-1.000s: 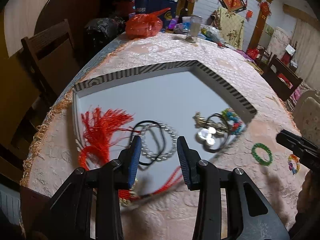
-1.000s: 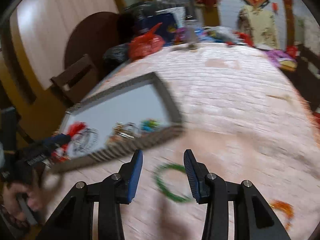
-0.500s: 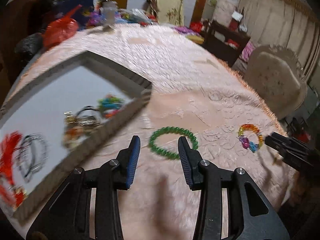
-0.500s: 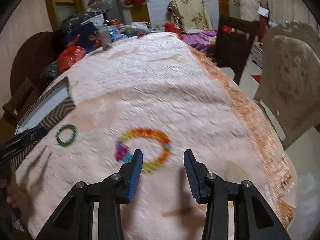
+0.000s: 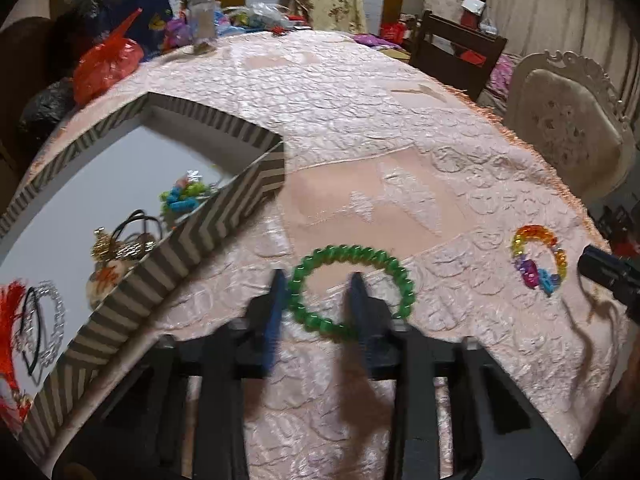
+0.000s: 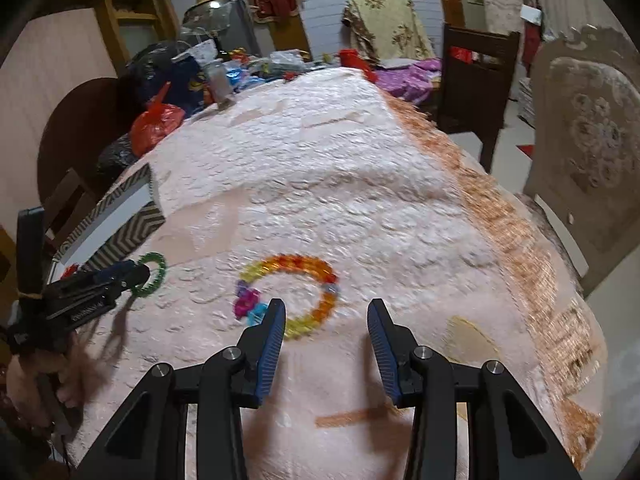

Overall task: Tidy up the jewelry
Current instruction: 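Move the left gripper to the green bead bracelet and grasp it while the right approaches the orange beaded bracelet, then lift the green bracelet with the left gripper while the right grasps and lifts the orange beaded bracelet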

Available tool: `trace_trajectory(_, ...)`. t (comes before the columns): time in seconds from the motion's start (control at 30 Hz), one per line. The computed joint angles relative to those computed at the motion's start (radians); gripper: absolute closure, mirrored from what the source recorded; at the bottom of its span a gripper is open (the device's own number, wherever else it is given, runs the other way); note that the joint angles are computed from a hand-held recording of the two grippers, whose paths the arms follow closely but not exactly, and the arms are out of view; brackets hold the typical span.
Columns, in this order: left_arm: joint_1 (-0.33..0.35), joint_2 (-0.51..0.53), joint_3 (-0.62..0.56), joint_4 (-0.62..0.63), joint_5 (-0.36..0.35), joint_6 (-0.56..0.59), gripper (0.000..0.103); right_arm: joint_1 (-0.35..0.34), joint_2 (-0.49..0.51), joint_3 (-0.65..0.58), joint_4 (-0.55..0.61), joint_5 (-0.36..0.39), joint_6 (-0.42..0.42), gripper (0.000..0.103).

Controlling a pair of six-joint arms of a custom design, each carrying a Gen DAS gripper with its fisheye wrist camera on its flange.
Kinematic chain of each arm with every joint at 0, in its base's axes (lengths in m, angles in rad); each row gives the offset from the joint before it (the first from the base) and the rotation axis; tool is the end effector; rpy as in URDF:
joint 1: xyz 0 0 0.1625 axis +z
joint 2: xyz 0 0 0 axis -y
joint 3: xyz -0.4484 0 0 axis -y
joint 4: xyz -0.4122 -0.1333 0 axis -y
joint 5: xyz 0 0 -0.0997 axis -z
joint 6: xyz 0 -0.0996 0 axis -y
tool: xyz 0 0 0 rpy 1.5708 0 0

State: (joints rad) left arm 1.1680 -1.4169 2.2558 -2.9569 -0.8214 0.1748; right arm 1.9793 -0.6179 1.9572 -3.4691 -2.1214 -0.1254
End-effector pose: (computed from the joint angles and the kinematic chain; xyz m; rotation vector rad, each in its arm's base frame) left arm 0.0019 -0.5087 0.2886 0.4212 2.3298 -0.7614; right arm 0.3087 -0.5088 0.0020 0.4745 -2.5208 0.8283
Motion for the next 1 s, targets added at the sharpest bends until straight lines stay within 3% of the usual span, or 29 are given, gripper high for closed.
trace_trajectory(0.03, 0.006, -0.009, 0.0, 0.012, -0.018, -0.014, 0.095, -0.001, 0.006, -0.013, 0.008, 0.0, -0.011, 0.062)
trace_trajectory(0.23, -0.019, -0.069, 0.06, 0.042, -0.028, -0.048, 0.097, -0.026, 0.024, -0.09, 0.147, 0.012, -0.026, 0.063)
trace_trajectory(0.37, -0.012, -0.096, 0.079, 0.043, -0.066, -0.056, 0.097, -0.017, 0.053, -0.118, 0.138, -0.036, -0.084, 0.064)
trace_trajectory(0.47, 0.005, -0.103, 0.072, 0.048, -0.106, -0.07, 0.097, 0.004, 0.093, -0.138, 0.106, -0.101, -0.185, 0.069)
trace_trajectory(0.63, -0.002, -0.099, 0.073, 0.046, -0.095, -0.073, 0.097, 0.004, 0.098, -0.136, 0.09, -0.104, -0.203, 0.078)
trace_trajectory(0.7, -0.001, -0.1, 0.073, 0.046, -0.1, -0.078, 0.097, 0.003, 0.093, -0.131, 0.094, -0.099, -0.2, 0.094)
trace_trajectory(0.87, -0.003, -0.099, 0.075, 0.043, -0.092, -0.072, 0.097, 0.001, 0.07, -0.097, 0.068, -0.071, -0.154, 0.094)
trace_trajectory(1.0, -0.005, -0.095, 0.075, 0.04, -0.082, -0.067, 0.097, 0.002, 0.034, -0.045, -0.03, 0.025, -0.126, 0.094)
